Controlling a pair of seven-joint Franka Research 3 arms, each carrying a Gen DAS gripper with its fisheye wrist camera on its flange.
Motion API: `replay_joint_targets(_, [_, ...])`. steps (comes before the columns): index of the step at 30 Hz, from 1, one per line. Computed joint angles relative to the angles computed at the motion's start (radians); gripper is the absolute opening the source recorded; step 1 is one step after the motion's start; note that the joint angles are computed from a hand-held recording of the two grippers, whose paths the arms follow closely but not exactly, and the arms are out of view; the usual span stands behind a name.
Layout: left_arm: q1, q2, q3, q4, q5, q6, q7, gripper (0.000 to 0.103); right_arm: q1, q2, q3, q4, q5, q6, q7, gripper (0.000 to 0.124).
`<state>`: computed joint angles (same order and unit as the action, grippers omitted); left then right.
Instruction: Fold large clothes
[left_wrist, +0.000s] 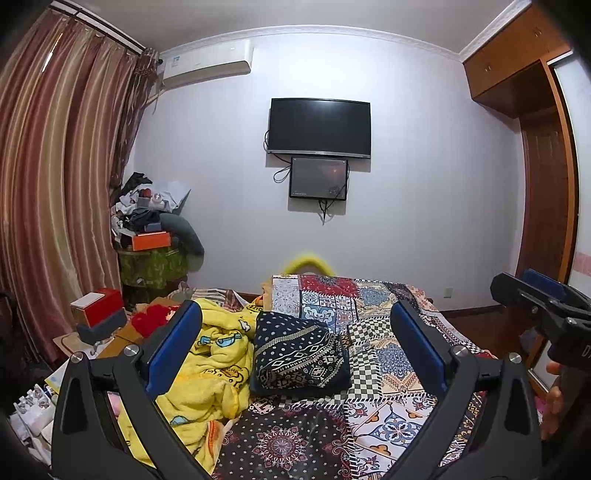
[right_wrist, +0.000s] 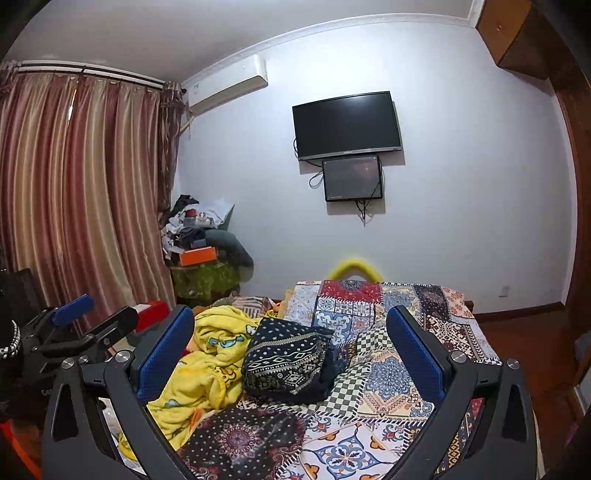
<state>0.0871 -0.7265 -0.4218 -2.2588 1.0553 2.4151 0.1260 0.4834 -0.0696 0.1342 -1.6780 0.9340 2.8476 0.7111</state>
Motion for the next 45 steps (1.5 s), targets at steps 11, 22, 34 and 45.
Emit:
replay_joint_targets(11, [-0.001, 0.006, -0.006, 0.004, 0.010, -0.007, -0.012, 0.102, -0.003, -0.008, -0.004, -0.002, -0.011, -0.013, 0.012, 0.103])
replay_joint_targets(22, [-0.013, 0.017, -0.003, 0.008, 0.018, -0.012, -0.017, 0.102, -0.007, -0.012, -0.008, 0.002, -0.023, -0.027, 0.031, 0.103])
replay_joint_targets(34, [-0.023, 0.029, 0.009, 0.010, 0.007, 0.015, 0.007, 0.103, -0.016, -0.009, -0.012, 0.010, -0.034, -0.038, 0.052, 0.103])
replay_joint_targets(45, [-0.018, 0.023, 0.017, 0.005, -0.010, 0.042, 0.025, 0.103, -0.020, -0.006, -0.009, 0.008, -0.064, -0.031, 0.088, 0.103])
